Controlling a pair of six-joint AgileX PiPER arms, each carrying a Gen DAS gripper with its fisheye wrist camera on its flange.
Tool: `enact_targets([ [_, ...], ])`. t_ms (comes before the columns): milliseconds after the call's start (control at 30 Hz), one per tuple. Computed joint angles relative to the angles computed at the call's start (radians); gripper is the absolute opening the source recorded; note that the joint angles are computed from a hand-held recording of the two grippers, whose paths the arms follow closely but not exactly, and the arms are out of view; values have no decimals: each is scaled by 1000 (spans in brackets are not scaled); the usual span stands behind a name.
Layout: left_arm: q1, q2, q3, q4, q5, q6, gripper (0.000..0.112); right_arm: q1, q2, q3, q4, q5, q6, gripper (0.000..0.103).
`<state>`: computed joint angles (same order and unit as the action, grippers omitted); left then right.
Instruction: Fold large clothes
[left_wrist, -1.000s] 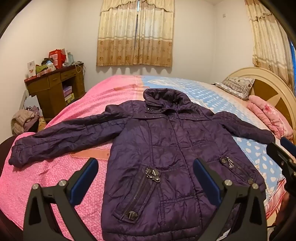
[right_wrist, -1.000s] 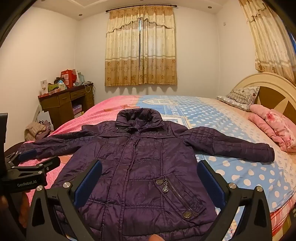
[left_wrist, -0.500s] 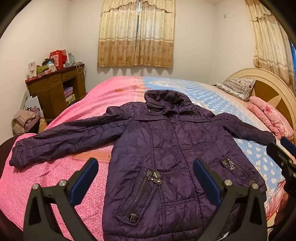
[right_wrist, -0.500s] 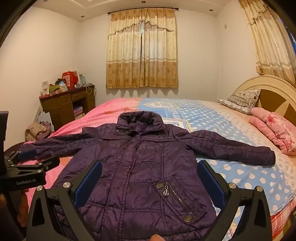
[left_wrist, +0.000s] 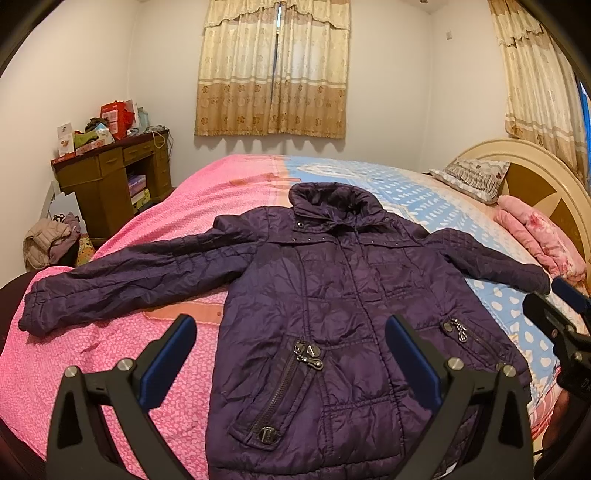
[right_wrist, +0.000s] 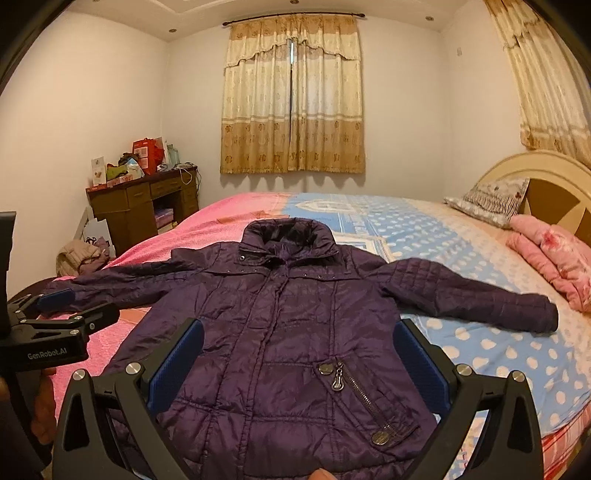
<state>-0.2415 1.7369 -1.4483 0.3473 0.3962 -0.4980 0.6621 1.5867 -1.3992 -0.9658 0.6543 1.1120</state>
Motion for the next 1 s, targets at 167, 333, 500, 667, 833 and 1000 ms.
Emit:
enact_targets([
  [167,3,0,-4,-5,2,5,103,-11,6,-2,21,-6,-7,102],
  [333,10,-6,0,-4,-2,13,103,-11,6,-4,23,-7,-13,102],
  [500,20,-8,6,7,-6,5,103,-33,13,-22,107,-7,-66,102],
  [667,29,-7,13,25,-11,-18,103,-35,14,-16,99,-4,-58,102],
  [833,31,-5,18,28,-15,-20,103,-39,13,-14,103,-10,-64,102],
  [1000,35,-1,18,17,-14,-7,103,-44,14,-9,114,-13,-74,102],
])
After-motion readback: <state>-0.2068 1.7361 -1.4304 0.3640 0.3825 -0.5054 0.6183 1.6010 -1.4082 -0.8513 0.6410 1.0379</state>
